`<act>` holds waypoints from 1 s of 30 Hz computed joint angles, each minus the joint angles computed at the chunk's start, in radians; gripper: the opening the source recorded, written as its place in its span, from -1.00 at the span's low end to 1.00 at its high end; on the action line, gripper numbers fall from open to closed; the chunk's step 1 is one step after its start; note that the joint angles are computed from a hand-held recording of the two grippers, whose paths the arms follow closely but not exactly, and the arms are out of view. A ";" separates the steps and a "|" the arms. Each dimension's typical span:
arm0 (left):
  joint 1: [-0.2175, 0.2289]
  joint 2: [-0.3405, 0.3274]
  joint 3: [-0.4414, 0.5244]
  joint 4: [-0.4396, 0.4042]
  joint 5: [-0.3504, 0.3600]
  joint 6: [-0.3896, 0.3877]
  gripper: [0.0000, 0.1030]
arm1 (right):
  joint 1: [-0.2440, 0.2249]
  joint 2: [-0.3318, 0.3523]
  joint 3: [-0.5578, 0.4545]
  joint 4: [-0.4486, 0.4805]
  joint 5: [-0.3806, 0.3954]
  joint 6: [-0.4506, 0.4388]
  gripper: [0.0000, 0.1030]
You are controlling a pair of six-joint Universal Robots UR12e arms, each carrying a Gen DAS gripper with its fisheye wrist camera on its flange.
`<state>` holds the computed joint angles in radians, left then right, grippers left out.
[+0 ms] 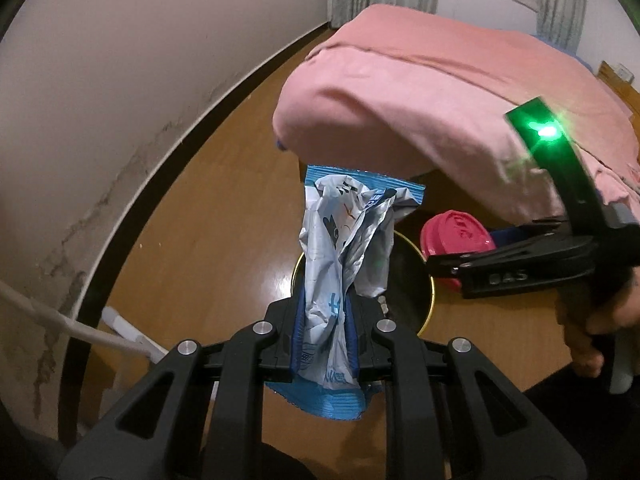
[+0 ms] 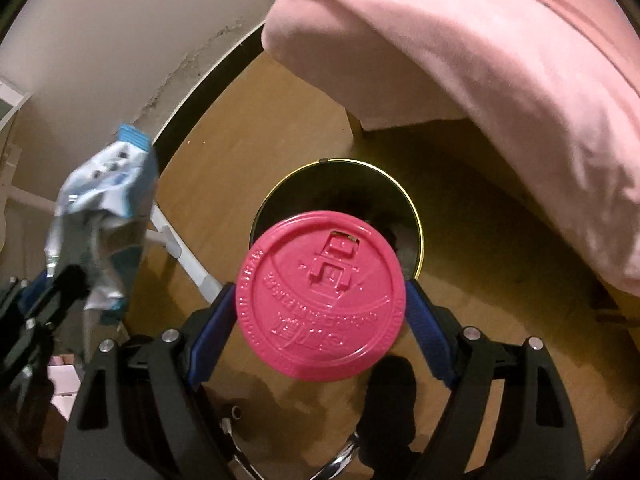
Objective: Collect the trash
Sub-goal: 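Open the right tool to drop the red lid into the bin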
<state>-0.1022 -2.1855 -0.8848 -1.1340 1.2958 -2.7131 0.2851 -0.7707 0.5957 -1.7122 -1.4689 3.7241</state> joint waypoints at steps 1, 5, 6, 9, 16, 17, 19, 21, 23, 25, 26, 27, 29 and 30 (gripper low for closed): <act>0.000 -0.009 0.012 -0.013 -0.001 -0.014 -0.68 | -0.003 -0.002 0.007 -0.009 0.007 0.005 0.56; -0.005 -0.028 0.033 -0.044 -0.006 -0.033 -0.68 | -0.012 0.002 0.006 -0.029 0.024 0.032 0.59; -0.006 -0.034 0.039 -0.049 -0.006 -0.036 -0.68 | -0.013 0.006 0.001 -0.029 0.025 0.034 0.61; -0.006 -0.043 0.049 -0.067 -0.009 -0.039 -0.68 | -0.018 -0.004 0.015 -0.043 0.035 0.042 0.73; -0.008 -0.060 0.067 -0.105 -0.012 -0.036 -0.68 | -0.021 -0.015 0.029 -0.059 0.032 0.060 0.74; -0.009 -0.062 0.069 -0.111 -0.013 -0.033 -0.68 | -0.020 -0.013 0.023 -0.061 0.031 0.066 0.74; -0.014 -0.070 0.077 -0.120 -0.015 -0.027 -0.68 | -0.021 -0.025 0.039 -0.077 0.023 0.078 0.74; -0.019 -0.078 0.082 -0.122 -0.014 -0.021 -0.68 | -0.020 -0.030 0.045 -0.089 0.009 0.089 0.74; -0.024 -0.092 0.100 -0.141 -0.024 -0.017 -0.68 | -0.022 -0.043 0.064 -0.113 -0.005 0.104 0.74; -0.030 -0.105 0.119 -0.164 -0.021 -0.015 -0.60 | -0.024 -0.053 0.079 -0.131 -0.023 0.122 0.75; -0.034 -0.113 0.131 -0.176 -0.020 -0.012 -0.30 | -0.025 -0.058 0.086 -0.139 -0.032 0.133 0.75; -0.035 -0.117 0.137 -0.184 -0.020 -0.009 -0.14 | -0.026 -0.063 0.093 -0.147 -0.037 0.141 0.75; -0.041 -0.122 0.139 -0.170 -0.013 -0.021 0.13 | -0.029 -0.074 0.109 -0.160 -0.042 0.152 0.75; -0.043 -0.122 0.140 -0.169 -0.015 -0.021 0.15 | -0.030 -0.075 0.111 -0.163 -0.040 0.153 0.75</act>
